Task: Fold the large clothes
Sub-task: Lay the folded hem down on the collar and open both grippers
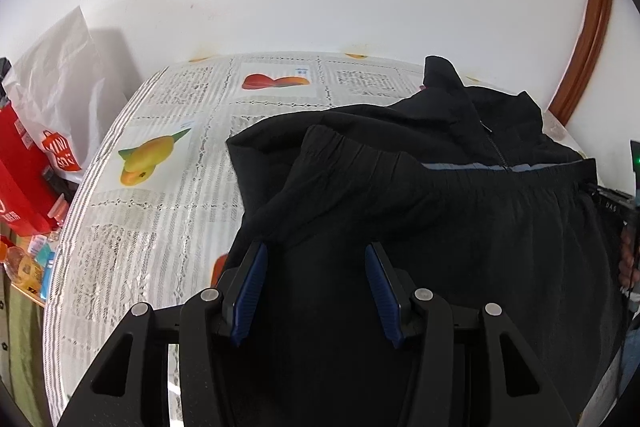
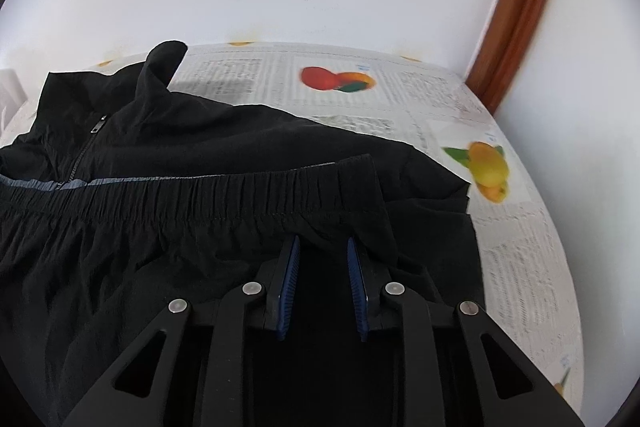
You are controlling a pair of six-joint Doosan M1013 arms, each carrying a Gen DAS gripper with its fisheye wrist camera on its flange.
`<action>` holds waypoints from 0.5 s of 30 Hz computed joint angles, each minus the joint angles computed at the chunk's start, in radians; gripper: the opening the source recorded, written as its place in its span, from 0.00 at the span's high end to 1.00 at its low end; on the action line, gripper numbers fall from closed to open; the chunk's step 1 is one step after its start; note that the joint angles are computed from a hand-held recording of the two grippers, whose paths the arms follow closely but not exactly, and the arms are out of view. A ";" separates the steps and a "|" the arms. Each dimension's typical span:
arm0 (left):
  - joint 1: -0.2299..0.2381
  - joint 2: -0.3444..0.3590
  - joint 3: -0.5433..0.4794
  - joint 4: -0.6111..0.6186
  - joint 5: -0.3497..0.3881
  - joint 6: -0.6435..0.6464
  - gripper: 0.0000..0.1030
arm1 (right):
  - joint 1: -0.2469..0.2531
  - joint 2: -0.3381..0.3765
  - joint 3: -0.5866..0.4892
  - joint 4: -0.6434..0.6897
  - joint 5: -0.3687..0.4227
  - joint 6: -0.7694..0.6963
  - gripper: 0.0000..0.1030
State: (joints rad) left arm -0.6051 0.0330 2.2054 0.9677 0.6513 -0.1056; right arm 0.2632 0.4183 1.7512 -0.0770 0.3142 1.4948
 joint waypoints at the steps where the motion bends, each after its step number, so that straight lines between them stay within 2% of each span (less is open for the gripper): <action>1: -0.008 -0.002 0.001 -0.002 0.008 -0.002 0.53 | -0.001 -0.010 0.006 -0.028 0.007 0.034 0.78; 5: -0.033 -0.026 0.017 -0.016 0.035 -0.019 0.53 | 0.006 -0.058 0.053 -0.076 -0.025 0.105 0.70; 6: -0.040 -0.032 0.020 -0.023 0.044 -0.018 0.53 | 0.009 -0.076 0.071 -0.047 -0.036 0.080 0.69; 10: -0.070 -0.070 0.052 -0.043 0.067 -0.042 0.51 | 0.028 -0.131 0.123 0.237 -0.045 -0.168 0.67; 13: -0.106 -0.098 0.080 -0.058 0.089 -0.068 0.51 | 0.064 -0.162 0.164 0.503 -0.026 -0.413 0.64; 15: -0.137 -0.121 0.101 -0.051 0.113 -0.109 0.51 | 0.091 -0.164 0.175 0.574 -0.017 -0.495 0.64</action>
